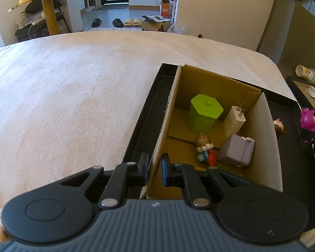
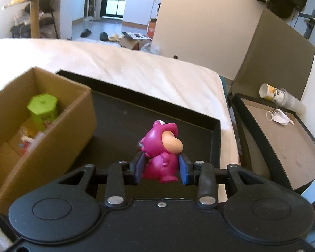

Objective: Organize rigid objects
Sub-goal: 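Close the right gripper on the pink pig figure and lift it, then carry the pink pig into the box and open the right gripper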

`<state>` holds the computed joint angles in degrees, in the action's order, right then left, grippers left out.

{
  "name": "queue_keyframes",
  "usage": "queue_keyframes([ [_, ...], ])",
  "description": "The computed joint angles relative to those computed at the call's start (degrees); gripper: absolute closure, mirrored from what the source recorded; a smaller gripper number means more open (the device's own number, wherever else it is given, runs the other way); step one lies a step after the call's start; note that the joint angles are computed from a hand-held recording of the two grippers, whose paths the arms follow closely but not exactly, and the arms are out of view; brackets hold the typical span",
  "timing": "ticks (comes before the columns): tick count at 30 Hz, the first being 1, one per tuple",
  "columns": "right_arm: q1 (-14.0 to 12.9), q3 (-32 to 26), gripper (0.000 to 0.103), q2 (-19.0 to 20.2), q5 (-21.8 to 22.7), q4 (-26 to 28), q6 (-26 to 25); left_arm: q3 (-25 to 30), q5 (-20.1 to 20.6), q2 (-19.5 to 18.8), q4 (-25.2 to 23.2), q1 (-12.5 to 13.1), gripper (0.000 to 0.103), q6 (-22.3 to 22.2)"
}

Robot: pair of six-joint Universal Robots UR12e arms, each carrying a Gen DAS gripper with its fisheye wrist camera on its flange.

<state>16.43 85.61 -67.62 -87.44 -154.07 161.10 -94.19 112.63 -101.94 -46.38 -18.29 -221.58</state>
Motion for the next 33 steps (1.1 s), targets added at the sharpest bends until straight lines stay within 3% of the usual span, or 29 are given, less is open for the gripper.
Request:
queue_keyframes([
  [9,0.88,-0.45,0.068,-1.25,2.54,-0.34,-1.85,-0.39,-0.51,0.34,0.72,0.13,0.092,0.06],
  [19,2.12,-2.46,0.068,-1.57,7.38,2.5,-0.1,-1.27,-1.87,1.06,2.29,0.52,0.092,-0.64],
  [33,4.31,-4.23,0.068,-0.7,8.99,5.59,0.51,-1.99,-3.02,1.44,3.63,0.88,0.092,-1.36],
])
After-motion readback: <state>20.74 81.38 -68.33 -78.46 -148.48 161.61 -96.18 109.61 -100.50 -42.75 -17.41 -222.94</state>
